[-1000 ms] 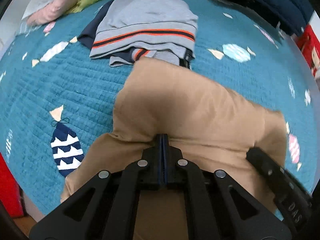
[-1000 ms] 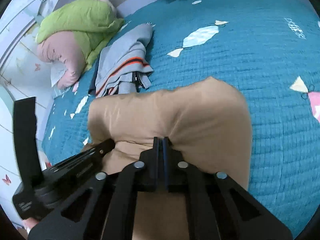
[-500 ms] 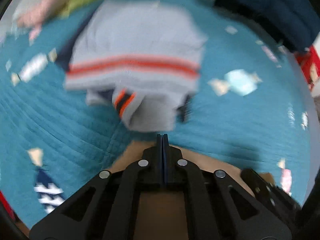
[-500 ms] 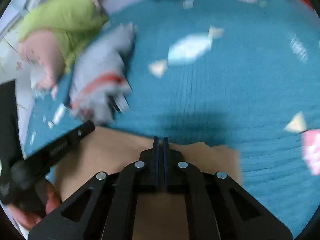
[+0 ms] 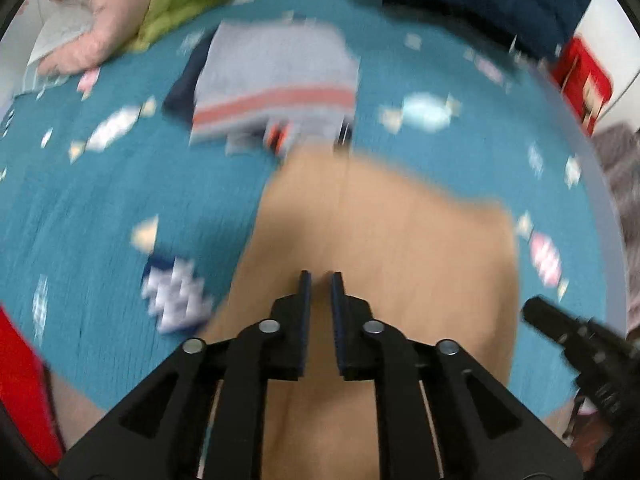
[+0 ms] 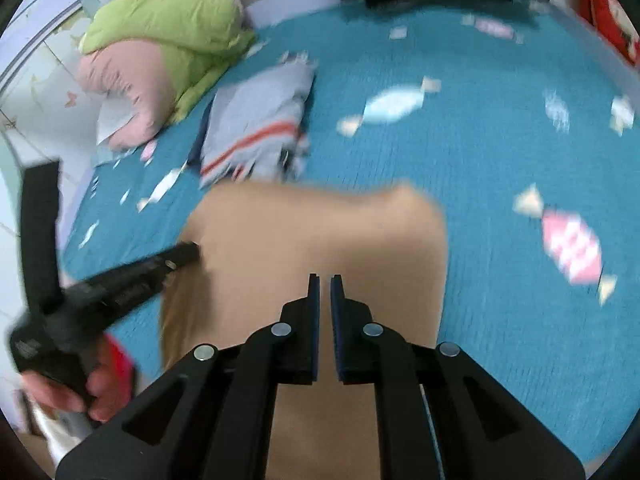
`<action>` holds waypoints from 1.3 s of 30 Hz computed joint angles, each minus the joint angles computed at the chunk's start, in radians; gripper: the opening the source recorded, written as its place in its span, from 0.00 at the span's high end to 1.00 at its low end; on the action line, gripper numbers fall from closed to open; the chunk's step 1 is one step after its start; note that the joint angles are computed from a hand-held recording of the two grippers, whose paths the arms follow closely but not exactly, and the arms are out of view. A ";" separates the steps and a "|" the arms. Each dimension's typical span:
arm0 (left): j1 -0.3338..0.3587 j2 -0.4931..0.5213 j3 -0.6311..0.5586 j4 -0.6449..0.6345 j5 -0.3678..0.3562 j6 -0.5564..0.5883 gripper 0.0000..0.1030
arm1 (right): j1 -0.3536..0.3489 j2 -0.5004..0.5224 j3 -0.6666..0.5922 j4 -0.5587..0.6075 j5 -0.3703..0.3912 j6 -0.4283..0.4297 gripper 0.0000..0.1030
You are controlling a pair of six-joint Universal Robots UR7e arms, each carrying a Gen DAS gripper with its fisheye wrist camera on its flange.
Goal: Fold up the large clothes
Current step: 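Grasp the tan jacket bundle's edge with both grippers and lift it, then lower the bundle onto the quilt and open both grippers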
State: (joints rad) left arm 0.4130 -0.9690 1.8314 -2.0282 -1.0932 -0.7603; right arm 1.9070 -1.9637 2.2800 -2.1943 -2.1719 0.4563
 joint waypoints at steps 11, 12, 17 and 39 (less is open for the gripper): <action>-0.028 -0.109 0.183 0.060 -0.110 -0.154 0.90 | -0.082 0.038 0.028 0.207 0.148 0.039 0.95; -0.037 -0.117 0.177 0.083 -0.106 -0.157 0.90 | -0.066 0.028 0.016 0.247 0.177 0.040 0.92; -0.076 -0.142 0.201 0.137 -0.098 -0.173 0.87 | -0.164 -0.017 0.072 0.262 0.289 0.004 0.95; -0.138 -0.182 0.232 0.079 -0.044 -0.127 0.26 | -0.202 -0.123 0.037 0.209 0.406 -0.114 0.16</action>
State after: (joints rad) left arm 0.2752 -1.1514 2.0630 -1.9488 -1.1370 -0.8869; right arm 1.7054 -2.0863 2.3166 -1.9848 -1.7658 0.3427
